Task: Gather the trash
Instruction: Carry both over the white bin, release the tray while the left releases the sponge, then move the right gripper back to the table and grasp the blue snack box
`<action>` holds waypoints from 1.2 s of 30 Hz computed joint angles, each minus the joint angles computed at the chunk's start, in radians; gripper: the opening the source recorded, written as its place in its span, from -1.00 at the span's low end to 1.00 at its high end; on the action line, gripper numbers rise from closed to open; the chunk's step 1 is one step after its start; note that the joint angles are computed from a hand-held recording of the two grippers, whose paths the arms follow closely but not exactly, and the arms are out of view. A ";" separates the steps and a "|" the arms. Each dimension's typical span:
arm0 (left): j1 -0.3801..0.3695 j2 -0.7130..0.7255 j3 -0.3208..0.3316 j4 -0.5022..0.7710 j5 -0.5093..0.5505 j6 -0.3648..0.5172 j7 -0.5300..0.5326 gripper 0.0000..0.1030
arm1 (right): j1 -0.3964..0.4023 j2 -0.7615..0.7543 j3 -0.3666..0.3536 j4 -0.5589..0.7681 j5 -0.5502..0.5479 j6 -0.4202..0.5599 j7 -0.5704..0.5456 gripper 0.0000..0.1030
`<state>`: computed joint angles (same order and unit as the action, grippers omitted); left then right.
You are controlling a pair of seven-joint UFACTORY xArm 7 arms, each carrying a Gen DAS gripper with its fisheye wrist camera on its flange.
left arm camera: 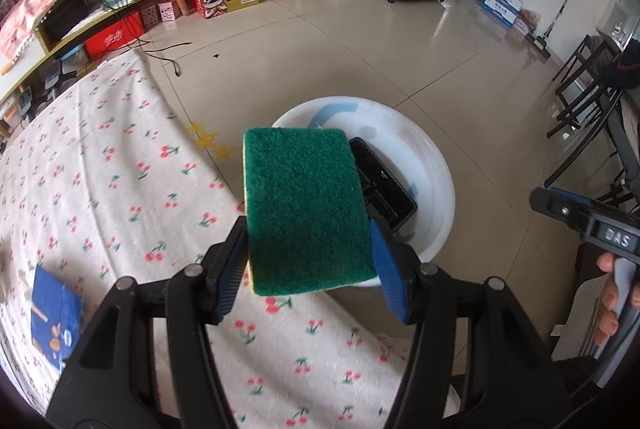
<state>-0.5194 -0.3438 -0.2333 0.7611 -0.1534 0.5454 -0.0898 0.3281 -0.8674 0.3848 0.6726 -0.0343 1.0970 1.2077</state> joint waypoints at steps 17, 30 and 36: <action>0.001 -0.050 0.009 -0.017 0.006 0.038 -0.014 0.61 | 0.003 0.024 0.017 0.028 -0.013 0.013 -0.003 0.29; 0.012 -0.173 0.076 -0.078 -0.074 0.086 0.065 0.65 | 0.012 0.105 0.054 0.098 -0.044 0.005 0.023 0.32; 0.041 -0.278 0.101 -0.129 -0.096 0.113 0.078 0.83 | 0.017 0.177 0.082 0.161 -0.083 0.010 0.037 0.34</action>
<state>-0.4780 -0.6222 -0.1322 0.6318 -0.2490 0.6586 -0.0116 0.3451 -0.6902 0.4668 0.8331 -0.1172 1.1071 1.2450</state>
